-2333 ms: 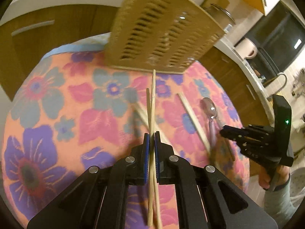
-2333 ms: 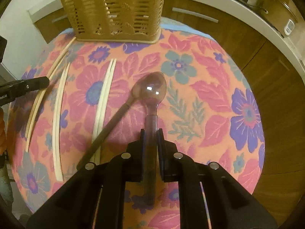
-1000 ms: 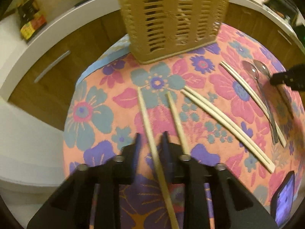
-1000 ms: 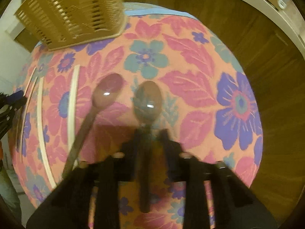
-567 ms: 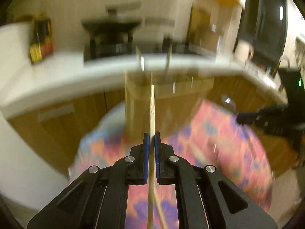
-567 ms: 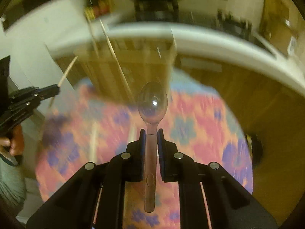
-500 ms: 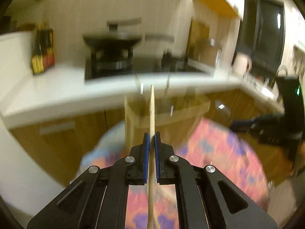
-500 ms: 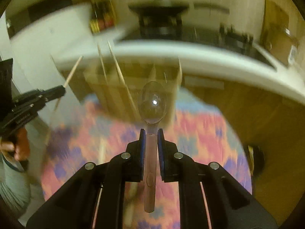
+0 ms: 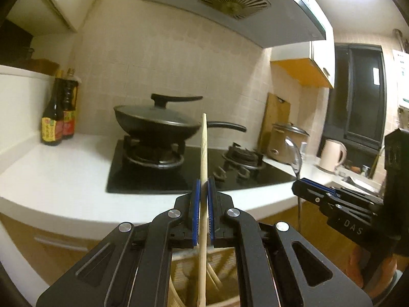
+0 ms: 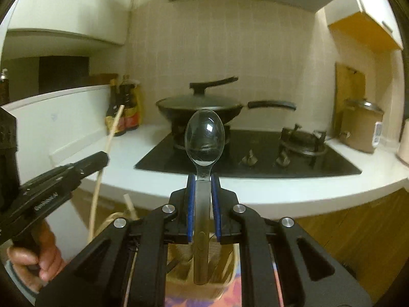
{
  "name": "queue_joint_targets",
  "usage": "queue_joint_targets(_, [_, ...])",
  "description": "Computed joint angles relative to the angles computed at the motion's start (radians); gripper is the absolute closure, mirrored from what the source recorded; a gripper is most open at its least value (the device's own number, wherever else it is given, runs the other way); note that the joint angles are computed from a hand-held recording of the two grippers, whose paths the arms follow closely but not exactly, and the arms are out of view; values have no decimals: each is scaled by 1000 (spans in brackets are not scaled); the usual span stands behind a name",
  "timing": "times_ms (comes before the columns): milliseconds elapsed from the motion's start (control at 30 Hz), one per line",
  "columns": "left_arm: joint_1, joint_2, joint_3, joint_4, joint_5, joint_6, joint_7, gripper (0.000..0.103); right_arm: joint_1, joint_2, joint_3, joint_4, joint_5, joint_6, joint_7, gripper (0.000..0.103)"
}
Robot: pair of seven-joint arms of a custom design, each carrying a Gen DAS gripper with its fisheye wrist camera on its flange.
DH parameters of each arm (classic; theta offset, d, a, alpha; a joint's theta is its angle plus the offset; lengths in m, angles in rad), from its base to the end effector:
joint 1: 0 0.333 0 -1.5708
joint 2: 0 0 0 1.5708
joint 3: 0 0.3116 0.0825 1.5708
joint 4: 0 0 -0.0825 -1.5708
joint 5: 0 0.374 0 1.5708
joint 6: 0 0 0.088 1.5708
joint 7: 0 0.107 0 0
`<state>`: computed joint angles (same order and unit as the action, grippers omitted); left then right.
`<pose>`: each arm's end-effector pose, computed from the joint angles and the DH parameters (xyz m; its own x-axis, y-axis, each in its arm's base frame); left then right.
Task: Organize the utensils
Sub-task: 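Lift chopstick and spoon over the tan caddy and open both grippers to drop them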
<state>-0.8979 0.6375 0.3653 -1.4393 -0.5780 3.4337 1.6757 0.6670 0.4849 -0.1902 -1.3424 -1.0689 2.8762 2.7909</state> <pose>0.6163 -0.3888 0.5054 -0.3419 -0.9188 0.1972 -0.2432 -0.1162 -0.9630 0.6068 0.4089 0.5497 0.2210 -0.9752 0.0149 -0.3270 -0.0885 -0.9409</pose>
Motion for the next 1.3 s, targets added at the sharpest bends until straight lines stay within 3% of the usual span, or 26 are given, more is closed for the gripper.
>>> queue_joint_targets(100, [0,55,16,48,-24,30,-2,99,21,32,-51,24,-72,18,103,93])
queue_joint_targets(233, [32,86,-20,94,-63,52,21,99,20,56,-80,37,-139,40,205,93])
queue_joint_targets(300, [90,75,-101,100,-32,71,24,100,20,61,-85,39,-163,28,244,93])
queue_joint_targets(367, [103,80,-121,120,-41,78,44,100,-2,61,-63,35,-151,43,230,93])
queue_joint_targets(433, [74,105,-78,153,-79,68,66,100,6,57,-75,28,-181,45,269,93])
queue_joint_targets(500, [3,154,21,197,-186,51,126,100,6,57,-76,24,-204,49,293,93])
queue_joint_targets(633, [-59,173,98,175,-227,42,150,100,-4,55,-64,11,-237,58,328,93])
queue_joint_targets(800, [6,93,-31,84,-175,68,198,100,-25,40,-50,-36,-241,115,360,92])
queue_joint_targets(867, [63,44,-120,23,-129,78,202,100,-51,18,-21,-80,-199,150,321,92])
queue_joint_targets(933, [134,-1,-217,-38,-72,89,190,94,-52,-14,-24,-134,-177,182,322,88])
queue_joint_targets(1000, [214,-48,-317,-113,-5,108,157,82,-63,-59,-12,-206,-142,217,300,76])
queue_joint_targets(1133, [267,-121,-380,-228,31,125,127,73,-61,-156,-4,-342,-116,227,297,76])
queue_joint_targets(1200, [312,-180,-430,-317,65,140,94,61,-87,-214,43,-423,-52,204,233,76])
queue_joint_targets(1300, [342,-264,-466,-434,80,140,66,60,-126,-287,120,-532,70,157,120,76])
